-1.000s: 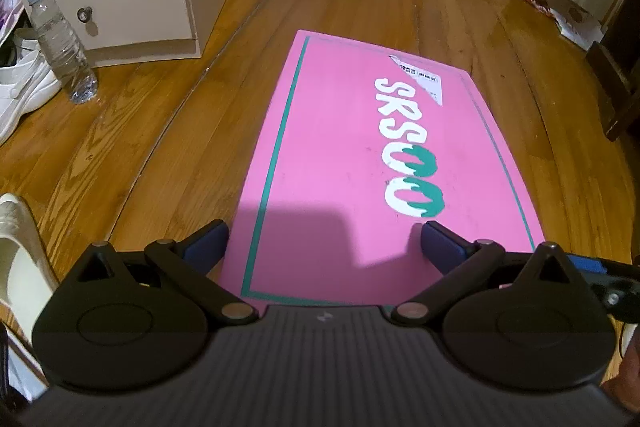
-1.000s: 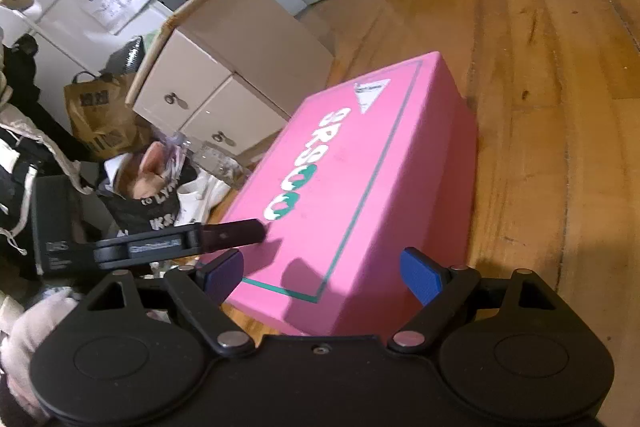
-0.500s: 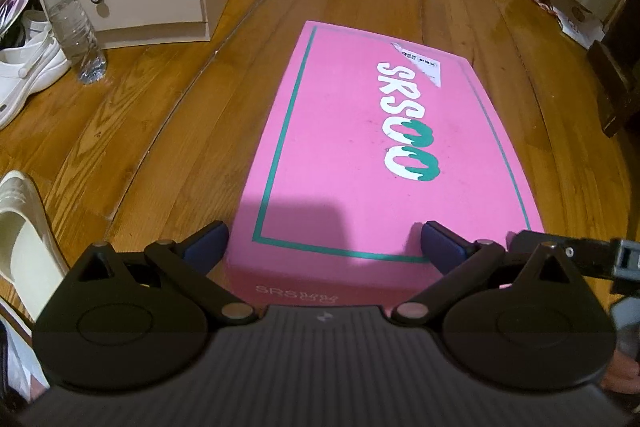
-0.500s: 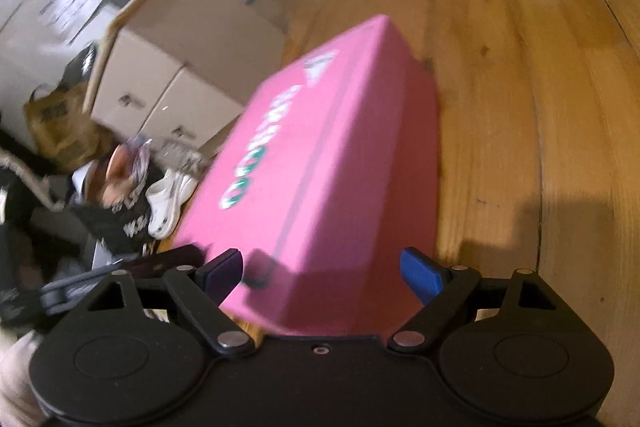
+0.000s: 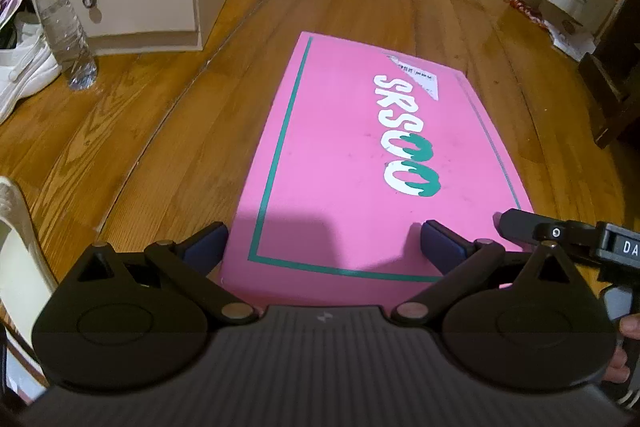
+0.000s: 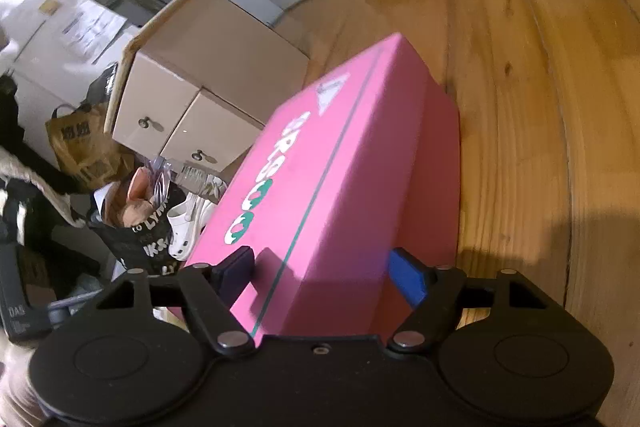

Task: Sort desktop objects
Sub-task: 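Lower the lid onto the box and align it with both tools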

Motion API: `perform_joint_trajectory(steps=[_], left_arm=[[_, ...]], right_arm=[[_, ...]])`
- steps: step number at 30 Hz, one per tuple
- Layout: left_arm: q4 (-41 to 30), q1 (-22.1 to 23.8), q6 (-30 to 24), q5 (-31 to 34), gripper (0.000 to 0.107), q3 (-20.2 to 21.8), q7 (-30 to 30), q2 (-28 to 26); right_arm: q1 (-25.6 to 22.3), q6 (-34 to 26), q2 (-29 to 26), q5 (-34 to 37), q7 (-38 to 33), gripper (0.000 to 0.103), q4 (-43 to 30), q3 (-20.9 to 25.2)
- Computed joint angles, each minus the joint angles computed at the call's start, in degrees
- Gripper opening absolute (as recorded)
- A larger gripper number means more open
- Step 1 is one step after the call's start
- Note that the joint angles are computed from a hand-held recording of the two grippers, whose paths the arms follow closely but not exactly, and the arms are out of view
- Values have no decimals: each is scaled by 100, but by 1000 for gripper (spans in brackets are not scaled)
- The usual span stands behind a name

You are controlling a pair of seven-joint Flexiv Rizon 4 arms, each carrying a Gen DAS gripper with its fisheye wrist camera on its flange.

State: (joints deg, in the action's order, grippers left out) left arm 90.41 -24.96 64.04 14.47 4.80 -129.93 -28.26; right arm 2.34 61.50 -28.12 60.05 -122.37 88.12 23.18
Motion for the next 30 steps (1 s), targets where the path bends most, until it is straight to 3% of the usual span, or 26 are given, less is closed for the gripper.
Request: perform_joint_trajectory(steps=[1, 3, 9, 14, 18, 22, 24, 27, 30], left_arm=[[20, -28, 61, 53, 103, 31, -47, 2], [78, -51, 146, 105, 103, 60, -109, 19], [257, 53, 314, -85, 103, -15, -50, -2], [191, 30, 138, -147, 103, -10, -7, -30], [76, 2, -138, -174, 103, -15, -2, -64], [-317, -200, -1025, -11, 103, 54, -241, -37], [-340, -160, -1107, 44, 103, -74, -143, 8], [-324, -96, -1022, 48, 103, -216, -30, 22], [-479, -129, -1148, 90, 103, -249, 68, -80]], right_arm=[[62, 252, 85, -44, -294, 66, 83, 12], [149, 333, 199, -301, -484, 65, 172, -20], [23, -398, 26, -404, 366, 68, -50, -149], [74, -408, 17, -508, 461, 70, 11, -164], [211, -256, 97, -787, 516, 70, 154, -208], [221, -237, 305, -940, 542, 71, 301, -186], [393, -97, 485, -1275, 536, 76, 470, -264], [786, 97, 634, -2067, 1091, 76, 732, -519], [818, 88, 594, -2381, 1380, 77, 799, -519]])
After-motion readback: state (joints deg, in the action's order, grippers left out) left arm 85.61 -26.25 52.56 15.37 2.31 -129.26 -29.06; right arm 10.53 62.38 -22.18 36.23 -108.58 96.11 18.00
